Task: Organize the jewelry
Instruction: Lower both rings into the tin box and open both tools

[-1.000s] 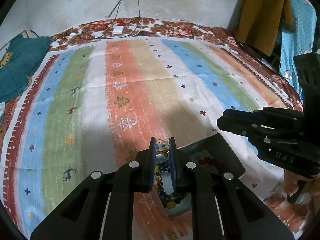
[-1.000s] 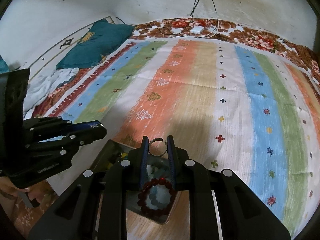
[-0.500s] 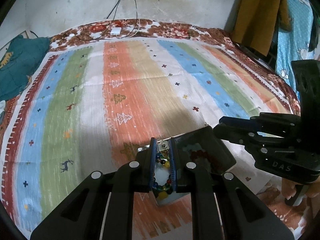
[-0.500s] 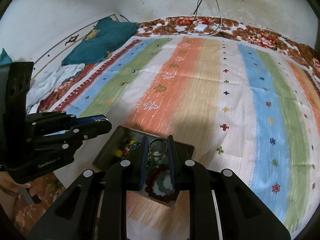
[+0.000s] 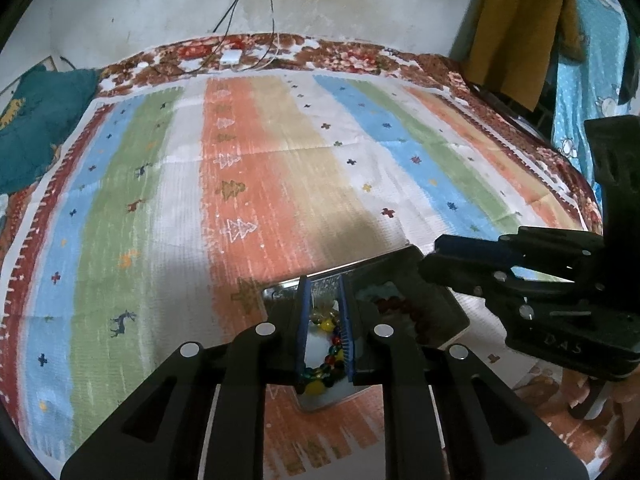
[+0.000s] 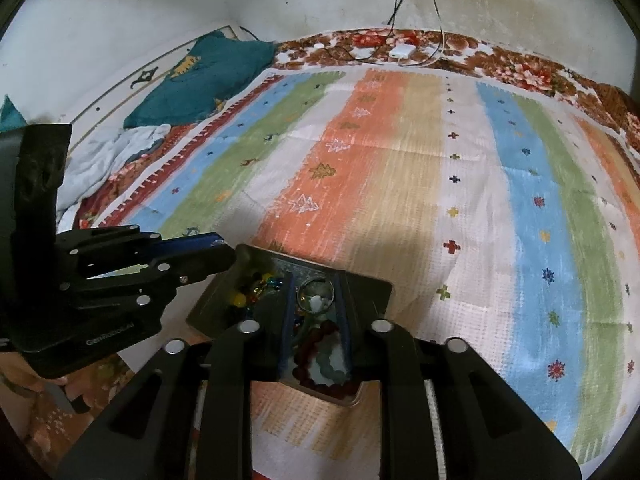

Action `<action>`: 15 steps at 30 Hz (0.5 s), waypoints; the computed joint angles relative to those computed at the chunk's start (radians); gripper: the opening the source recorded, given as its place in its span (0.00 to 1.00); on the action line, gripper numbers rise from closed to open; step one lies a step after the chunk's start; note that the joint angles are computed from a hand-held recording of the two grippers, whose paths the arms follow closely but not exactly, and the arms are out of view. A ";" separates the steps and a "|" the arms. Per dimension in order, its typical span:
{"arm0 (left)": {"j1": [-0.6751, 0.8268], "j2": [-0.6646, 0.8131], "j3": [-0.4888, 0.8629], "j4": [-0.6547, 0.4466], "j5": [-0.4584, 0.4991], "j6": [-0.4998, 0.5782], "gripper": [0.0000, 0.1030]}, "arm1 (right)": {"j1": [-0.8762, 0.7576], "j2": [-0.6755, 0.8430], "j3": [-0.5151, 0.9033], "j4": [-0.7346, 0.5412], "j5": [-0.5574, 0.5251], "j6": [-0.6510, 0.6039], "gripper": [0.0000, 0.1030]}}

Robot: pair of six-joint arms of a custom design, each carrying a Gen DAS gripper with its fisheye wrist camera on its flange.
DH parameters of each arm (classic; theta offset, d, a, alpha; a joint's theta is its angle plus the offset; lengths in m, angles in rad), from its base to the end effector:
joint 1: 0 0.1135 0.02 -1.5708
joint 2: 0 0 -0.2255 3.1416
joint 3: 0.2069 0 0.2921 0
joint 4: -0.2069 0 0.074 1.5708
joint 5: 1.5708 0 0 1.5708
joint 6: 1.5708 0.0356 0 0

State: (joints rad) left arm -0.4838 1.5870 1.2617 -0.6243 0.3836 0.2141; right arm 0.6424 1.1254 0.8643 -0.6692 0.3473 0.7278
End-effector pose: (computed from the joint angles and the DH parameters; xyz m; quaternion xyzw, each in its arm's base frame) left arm 0.3266 -0.1867 0.2174 0.3743 0.8584 -0.2202 0.2729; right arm 0.2304 0.1573 0.2150 0.0943 0.9317 0.0692 0.3439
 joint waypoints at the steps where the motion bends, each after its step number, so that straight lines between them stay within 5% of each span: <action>1: 0.004 -0.002 0.001 -0.001 0.004 -0.005 0.21 | 0.001 -0.006 -0.002 0.003 0.000 0.003 0.45; 3: 0.015 -0.010 -0.001 0.005 0.015 -0.016 0.33 | 0.001 -0.024 -0.011 0.008 0.001 0.008 0.49; 15: 0.048 -0.035 -0.024 -0.008 0.006 -0.024 0.60 | 0.042 -0.099 -0.045 -0.051 0.089 0.073 0.67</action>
State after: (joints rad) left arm -0.4358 1.5520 1.2378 -0.6324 0.3899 0.1904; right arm 0.6844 1.0266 0.8196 -0.7199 0.4361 0.8008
